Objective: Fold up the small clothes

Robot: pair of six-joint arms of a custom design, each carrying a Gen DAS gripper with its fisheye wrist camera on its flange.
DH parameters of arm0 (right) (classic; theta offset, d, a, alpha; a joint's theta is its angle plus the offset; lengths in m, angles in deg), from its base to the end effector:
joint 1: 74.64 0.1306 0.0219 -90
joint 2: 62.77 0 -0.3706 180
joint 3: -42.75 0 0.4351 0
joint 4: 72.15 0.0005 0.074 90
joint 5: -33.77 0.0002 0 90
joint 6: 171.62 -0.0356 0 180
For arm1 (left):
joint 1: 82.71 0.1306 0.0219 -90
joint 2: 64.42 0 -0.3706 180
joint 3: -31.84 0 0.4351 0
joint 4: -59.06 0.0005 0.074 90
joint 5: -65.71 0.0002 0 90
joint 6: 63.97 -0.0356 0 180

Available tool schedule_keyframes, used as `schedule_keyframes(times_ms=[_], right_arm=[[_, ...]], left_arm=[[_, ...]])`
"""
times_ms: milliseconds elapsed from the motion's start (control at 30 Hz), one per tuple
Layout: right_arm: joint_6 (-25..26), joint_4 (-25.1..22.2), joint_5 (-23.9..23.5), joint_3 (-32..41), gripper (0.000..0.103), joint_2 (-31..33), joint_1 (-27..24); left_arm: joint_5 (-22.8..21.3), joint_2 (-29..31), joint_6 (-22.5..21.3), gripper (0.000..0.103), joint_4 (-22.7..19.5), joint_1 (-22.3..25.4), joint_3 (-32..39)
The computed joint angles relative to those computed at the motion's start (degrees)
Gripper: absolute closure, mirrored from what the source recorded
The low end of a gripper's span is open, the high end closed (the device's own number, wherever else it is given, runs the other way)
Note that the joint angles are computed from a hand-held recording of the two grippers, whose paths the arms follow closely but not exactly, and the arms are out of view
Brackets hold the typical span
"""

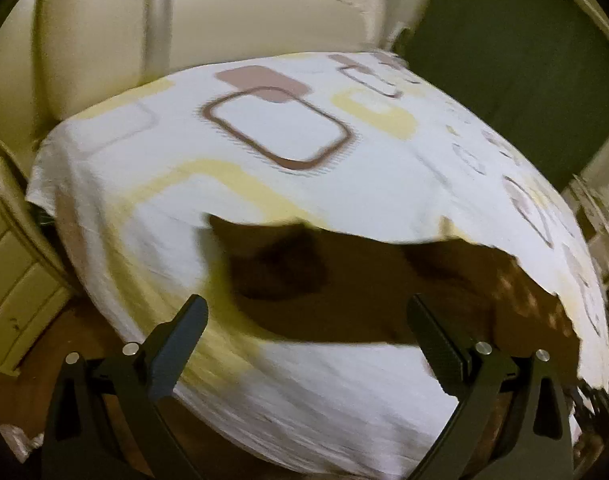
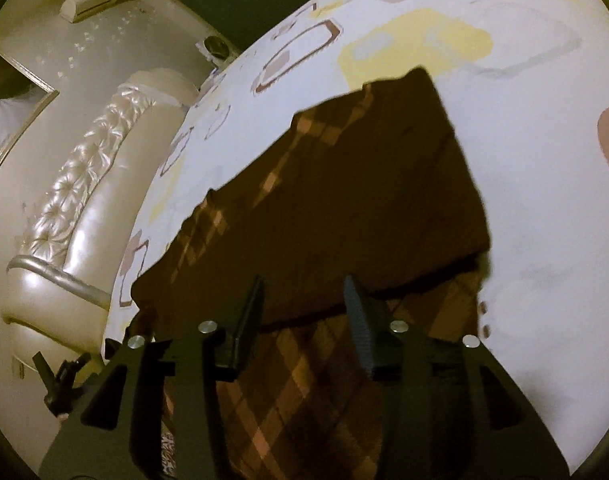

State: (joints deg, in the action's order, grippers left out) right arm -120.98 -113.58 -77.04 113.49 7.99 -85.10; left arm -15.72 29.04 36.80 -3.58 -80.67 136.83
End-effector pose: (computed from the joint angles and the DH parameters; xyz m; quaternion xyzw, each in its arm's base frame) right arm 0.4105 -0.0634 0.4092 0.3103 0.8445 0.2603 0.3505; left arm 0.5389 0.0134 0.5024 -0.0802 0.9372 -0.0955 0.3256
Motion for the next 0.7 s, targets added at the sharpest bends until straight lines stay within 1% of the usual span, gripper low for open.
schedule_keyframes(times_ms=[33,100,167,267,333,533,600,667,700], right_arm=[[0.01,-0.09,0.03,-0.1,0.061,0.05,0.2],[-0.03,-0.47,0.03,-0.01,0.061,0.51,0.63],[-0.05,-0.8,0.12,-0.01,0.06,0.82,0.96],[-0.3,-1.03,0.05,-0.08,0.06,1.16,1.23],[-0.46,-1.11,0.07,-0.27,0.06,1.18,1.31],[-0.31,-1.34,0.48,-0.27,0.057,1.48,1.54],[-0.26,-1.3,0.47,-0.29,0.056,1.47,1.54],[-0.34,-1.26,0.65,-0.32,0.055,1.46,1.61],[-0.34,-1.32,0.59,-0.26,0.054,1.5,1.58]], left_arm=[[-0.49,0.42,-0.57,0.004,-0.19,0.41,0.41],[-2.37,1.79,-3.34,0.004,-0.51,1.12,1.73],[-4.4,2.58,-6.68,0.004,-0.4,1.08,2.36],[-8.27,4.17,-13.74,0.004,-0.58,0.39,3.41],[-9.19,5.01,-16.56,0.004,-0.99,0.2,3.99],[-9.07,7.75,-21.31,0.005,-2.0,-0.45,6.84],[-9.75,8.68,-23.4,0.005,-2.39,-0.87,7.85],[-11.51,9.6,-25.52,0.005,-2.92,-1.29,8.79],[-12.09,10.11,-26.07,0.011,-3.3,-1.41,9.26]])
